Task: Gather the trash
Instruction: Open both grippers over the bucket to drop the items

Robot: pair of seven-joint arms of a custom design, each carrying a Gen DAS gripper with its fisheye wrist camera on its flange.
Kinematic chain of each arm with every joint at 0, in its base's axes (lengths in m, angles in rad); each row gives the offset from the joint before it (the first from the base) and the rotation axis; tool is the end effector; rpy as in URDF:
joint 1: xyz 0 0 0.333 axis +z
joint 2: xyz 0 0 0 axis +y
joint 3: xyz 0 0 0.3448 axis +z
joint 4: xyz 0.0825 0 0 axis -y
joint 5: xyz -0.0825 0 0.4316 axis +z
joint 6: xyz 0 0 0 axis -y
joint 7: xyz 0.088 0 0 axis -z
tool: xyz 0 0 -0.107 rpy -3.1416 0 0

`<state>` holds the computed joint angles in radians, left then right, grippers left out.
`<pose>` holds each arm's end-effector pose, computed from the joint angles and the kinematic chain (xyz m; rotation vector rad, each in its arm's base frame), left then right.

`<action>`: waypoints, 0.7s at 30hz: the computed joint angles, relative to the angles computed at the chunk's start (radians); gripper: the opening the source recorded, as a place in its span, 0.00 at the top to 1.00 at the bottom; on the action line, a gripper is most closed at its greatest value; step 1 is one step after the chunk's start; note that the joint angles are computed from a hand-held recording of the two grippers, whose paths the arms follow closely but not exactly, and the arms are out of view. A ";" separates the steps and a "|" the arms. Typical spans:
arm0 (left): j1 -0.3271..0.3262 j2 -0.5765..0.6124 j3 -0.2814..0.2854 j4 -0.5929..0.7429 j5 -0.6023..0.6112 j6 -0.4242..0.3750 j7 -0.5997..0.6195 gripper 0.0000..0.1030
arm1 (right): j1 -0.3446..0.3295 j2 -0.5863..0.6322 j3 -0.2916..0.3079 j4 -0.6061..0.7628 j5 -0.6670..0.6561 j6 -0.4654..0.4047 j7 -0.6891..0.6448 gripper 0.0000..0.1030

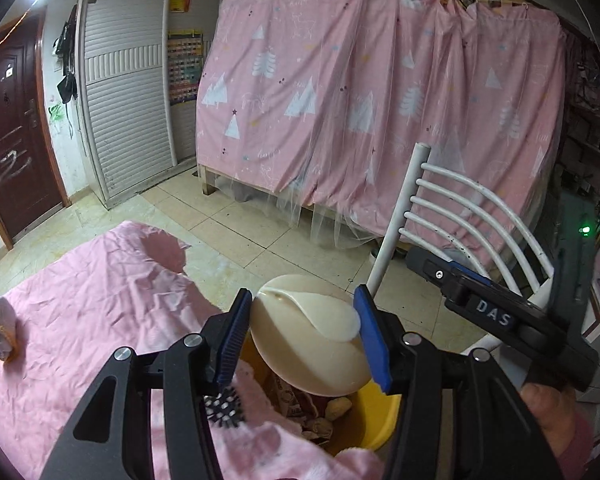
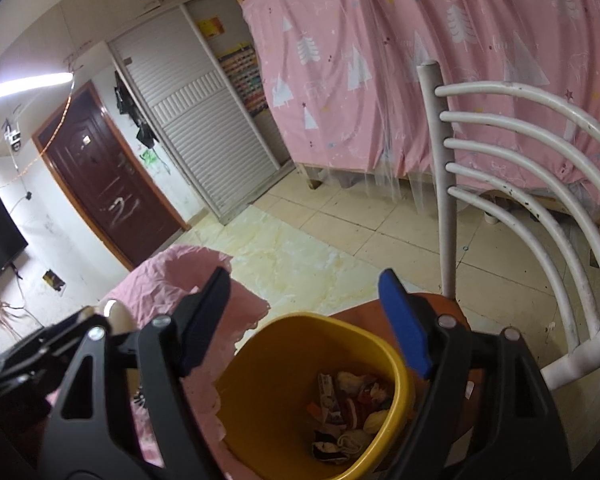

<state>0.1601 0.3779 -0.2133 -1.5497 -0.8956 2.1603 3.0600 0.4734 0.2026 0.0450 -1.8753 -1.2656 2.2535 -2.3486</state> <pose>0.7502 -0.0482 0.4877 -0.6563 2.6238 -1.2784 0.6064 0.3138 0.4434 -0.5620 2.1806 -0.8829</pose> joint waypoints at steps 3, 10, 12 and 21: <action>-0.004 -0.002 -0.002 -0.005 0.007 -0.006 0.000 0.36 | -0.001 0.000 -0.001 -0.002 -0.003 0.003 0.005 0.29; 0.008 -0.008 0.005 -0.001 -0.020 -0.010 0.011 0.30 | -0.004 0.009 -0.001 0.008 0.004 0.018 -0.017 0.28; 0.015 -0.001 0.008 0.017 -0.024 -0.017 -0.001 0.30 | 0.000 0.020 -0.001 0.024 0.009 0.017 -0.037 0.28; 0.061 0.041 0.009 0.105 -0.047 -0.038 -0.046 0.30 | 0.029 0.085 -0.019 0.132 0.033 0.020 -0.127 0.28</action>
